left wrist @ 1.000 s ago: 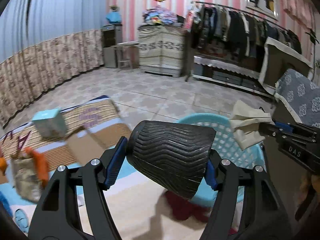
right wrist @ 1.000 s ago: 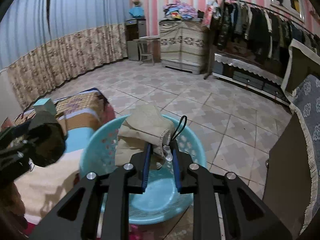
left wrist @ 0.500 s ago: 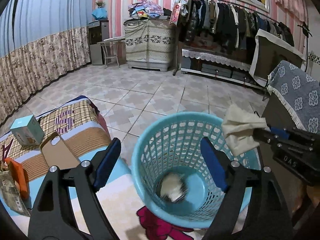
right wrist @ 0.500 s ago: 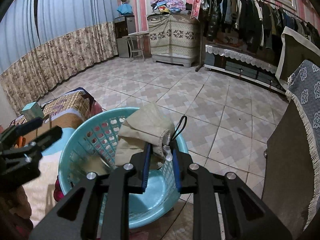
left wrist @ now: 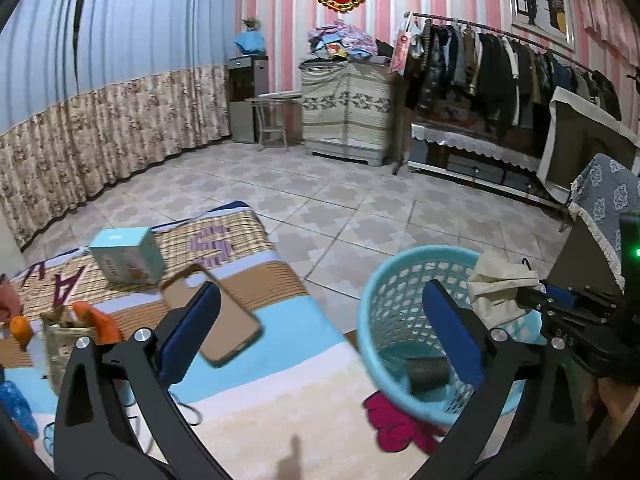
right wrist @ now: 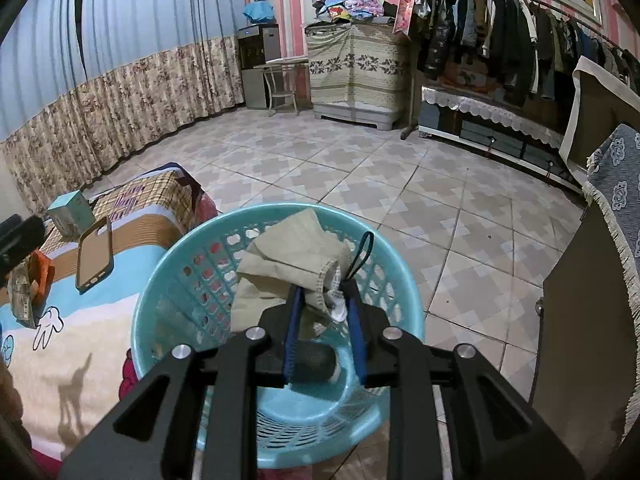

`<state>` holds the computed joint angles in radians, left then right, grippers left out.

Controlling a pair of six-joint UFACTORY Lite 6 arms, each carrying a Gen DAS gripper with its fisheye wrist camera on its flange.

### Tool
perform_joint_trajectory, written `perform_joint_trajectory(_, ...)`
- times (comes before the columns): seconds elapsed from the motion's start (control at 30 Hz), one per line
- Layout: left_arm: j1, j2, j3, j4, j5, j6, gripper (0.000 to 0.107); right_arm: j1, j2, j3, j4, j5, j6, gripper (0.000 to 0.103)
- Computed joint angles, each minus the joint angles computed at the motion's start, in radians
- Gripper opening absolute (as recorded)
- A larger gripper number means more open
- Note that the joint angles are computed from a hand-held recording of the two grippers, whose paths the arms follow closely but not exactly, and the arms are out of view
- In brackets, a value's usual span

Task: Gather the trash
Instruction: 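Carry the cylinder with the left tool into the blue basket while the right tool drops the mask there, then grasp the hollow orange peel with the left tool while the right tool reaches for the snack wrapper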

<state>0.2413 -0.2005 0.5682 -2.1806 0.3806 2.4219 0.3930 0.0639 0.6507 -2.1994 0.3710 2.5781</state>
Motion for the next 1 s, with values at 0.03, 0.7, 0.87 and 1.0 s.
perform_joint_trajectory(0.03, 0.017, -0.006, -0.005, 0.013, 0.007, -0.002, 0.097, 0.007, 0.011, 0.010, 0.021, 0.006, -0.018, 0.026)
perform_joint_trajectory(0.7, 0.709, -0.009, 0.035, 0.570, 0.348, -0.235, 0.098, 0.272, -0.060, 0.008, 0.368, 0.217, -0.168, 0.092)
perform_joint_trajectory(0.87, 0.930, 0.120, 0.148, 0.651, 0.430, -0.201, 0.098, 0.480, -0.034, 0.070, 0.476, 0.350, -0.186, 0.094)
perform_joint_trajectory(1.0, 1.075, 0.284, 0.301, 0.702, 0.459, -0.188, 0.098, 0.638, 0.059, 0.173, 0.512, 0.453, -0.162, 0.098)
